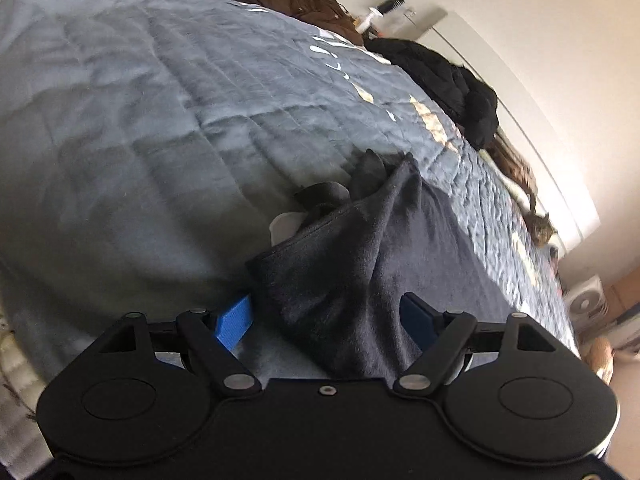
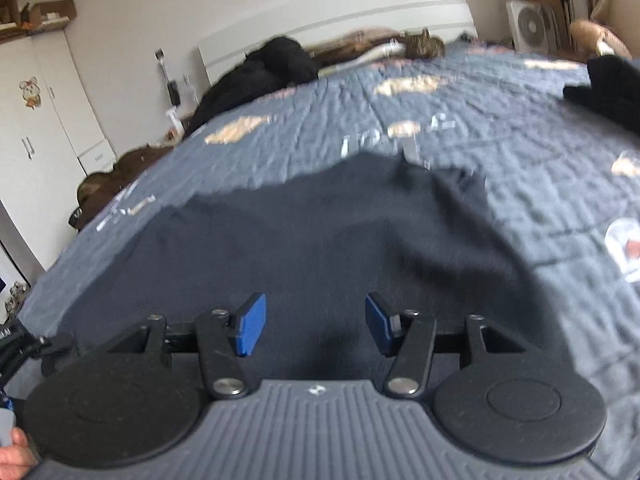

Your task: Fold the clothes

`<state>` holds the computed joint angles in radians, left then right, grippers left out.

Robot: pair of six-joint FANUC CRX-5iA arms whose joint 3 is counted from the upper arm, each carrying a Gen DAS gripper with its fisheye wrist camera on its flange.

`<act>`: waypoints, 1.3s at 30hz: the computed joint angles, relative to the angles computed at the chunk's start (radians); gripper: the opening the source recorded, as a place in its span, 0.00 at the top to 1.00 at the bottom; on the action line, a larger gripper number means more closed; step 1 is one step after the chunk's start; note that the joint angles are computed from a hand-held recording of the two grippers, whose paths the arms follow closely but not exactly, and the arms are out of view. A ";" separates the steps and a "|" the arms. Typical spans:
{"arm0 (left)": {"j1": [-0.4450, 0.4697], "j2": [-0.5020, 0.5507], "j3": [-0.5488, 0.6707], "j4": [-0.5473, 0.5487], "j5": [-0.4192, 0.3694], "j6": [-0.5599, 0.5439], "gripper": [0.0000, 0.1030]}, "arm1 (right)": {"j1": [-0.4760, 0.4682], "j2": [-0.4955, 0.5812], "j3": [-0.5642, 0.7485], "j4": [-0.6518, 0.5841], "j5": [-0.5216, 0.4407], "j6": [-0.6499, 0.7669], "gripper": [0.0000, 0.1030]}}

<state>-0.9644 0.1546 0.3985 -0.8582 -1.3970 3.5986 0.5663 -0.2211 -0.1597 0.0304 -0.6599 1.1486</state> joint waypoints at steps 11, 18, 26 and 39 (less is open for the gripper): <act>0.017 -0.016 -0.051 -0.017 0.105 0.113 0.62 | -0.064 0.002 0.058 -0.202 -0.049 0.129 0.47; 0.010 0.001 -0.040 -0.055 0.090 0.189 0.49 | -0.090 0.011 0.103 -0.305 -0.118 0.246 0.46; 0.011 0.026 0.030 -0.055 0.044 0.026 0.85 | -0.132 0.016 0.146 -0.377 -0.169 0.289 0.46; -0.082 0.272 0.407 -0.193 0.002 -0.810 0.87 | -0.304 0.022 0.287 -0.585 -0.324 0.358 0.43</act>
